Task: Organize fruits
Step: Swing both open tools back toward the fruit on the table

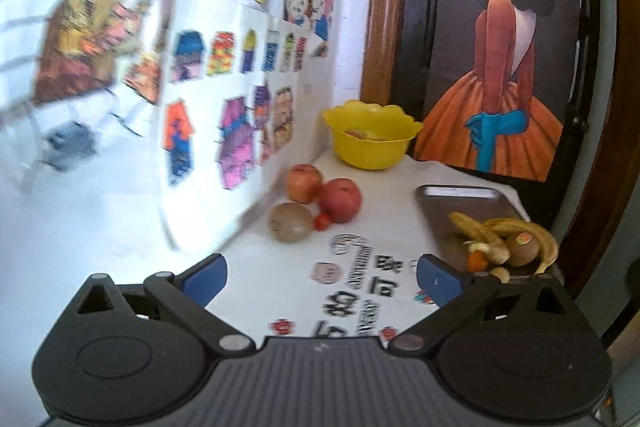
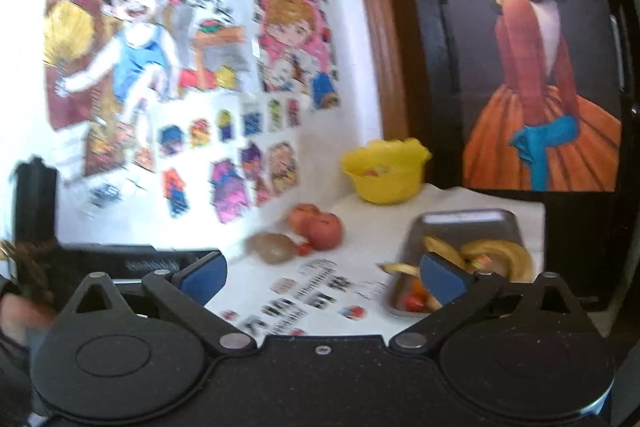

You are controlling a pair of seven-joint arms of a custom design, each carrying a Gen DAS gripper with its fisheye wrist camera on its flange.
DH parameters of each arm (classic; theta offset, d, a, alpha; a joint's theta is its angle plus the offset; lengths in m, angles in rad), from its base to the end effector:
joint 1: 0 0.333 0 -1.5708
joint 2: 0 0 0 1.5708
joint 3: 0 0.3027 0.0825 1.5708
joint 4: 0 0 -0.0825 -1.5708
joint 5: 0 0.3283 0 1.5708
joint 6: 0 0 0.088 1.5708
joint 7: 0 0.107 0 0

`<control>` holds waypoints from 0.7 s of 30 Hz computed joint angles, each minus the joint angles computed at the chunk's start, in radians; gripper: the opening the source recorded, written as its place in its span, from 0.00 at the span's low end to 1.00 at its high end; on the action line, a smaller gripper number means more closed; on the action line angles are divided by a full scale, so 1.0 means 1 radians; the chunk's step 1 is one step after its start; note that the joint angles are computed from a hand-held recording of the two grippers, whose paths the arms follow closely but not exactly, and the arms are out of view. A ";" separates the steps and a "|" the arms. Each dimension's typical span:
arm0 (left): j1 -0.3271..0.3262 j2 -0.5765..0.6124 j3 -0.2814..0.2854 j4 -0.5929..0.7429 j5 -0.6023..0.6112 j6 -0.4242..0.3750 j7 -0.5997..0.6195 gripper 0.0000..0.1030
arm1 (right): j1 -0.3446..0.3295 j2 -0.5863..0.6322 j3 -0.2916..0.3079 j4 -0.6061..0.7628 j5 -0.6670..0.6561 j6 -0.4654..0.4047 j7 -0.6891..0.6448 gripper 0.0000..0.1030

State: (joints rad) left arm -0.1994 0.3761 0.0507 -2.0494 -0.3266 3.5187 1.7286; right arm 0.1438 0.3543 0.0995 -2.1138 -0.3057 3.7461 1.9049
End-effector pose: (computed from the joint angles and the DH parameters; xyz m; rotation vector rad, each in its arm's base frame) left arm 0.5950 -0.0535 0.4165 -1.6117 1.5259 -0.9753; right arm 0.5498 0.1706 0.4349 -1.5268 1.1768 -0.6623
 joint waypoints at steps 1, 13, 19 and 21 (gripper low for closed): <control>-0.004 -0.014 0.010 -0.015 0.001 0.014 0.011 0.99 | 0.013 -0.015 0.004 0.000 0.015 -0.003 0.000 0.99; 0.049 -0.031 -0.016 0.009 -0.052 0.114 0.140 1.00 | -0.002 0.080 0.107 0.411 -0.004 -0.200 0.133 0.99; 0.098 0.097 -0.057 0.128 0.010 0.109 0.086 1.00 | -0.162 0.364 0.409 0.809 -0.112 -0.495 -0.002 1.00; 0.091 0.145 -0.045 0.184 0.030 0.088 0.086 1.00 | -0.157 0.465 0.469 0.951 -0.107 -0.608 -0.108 0.99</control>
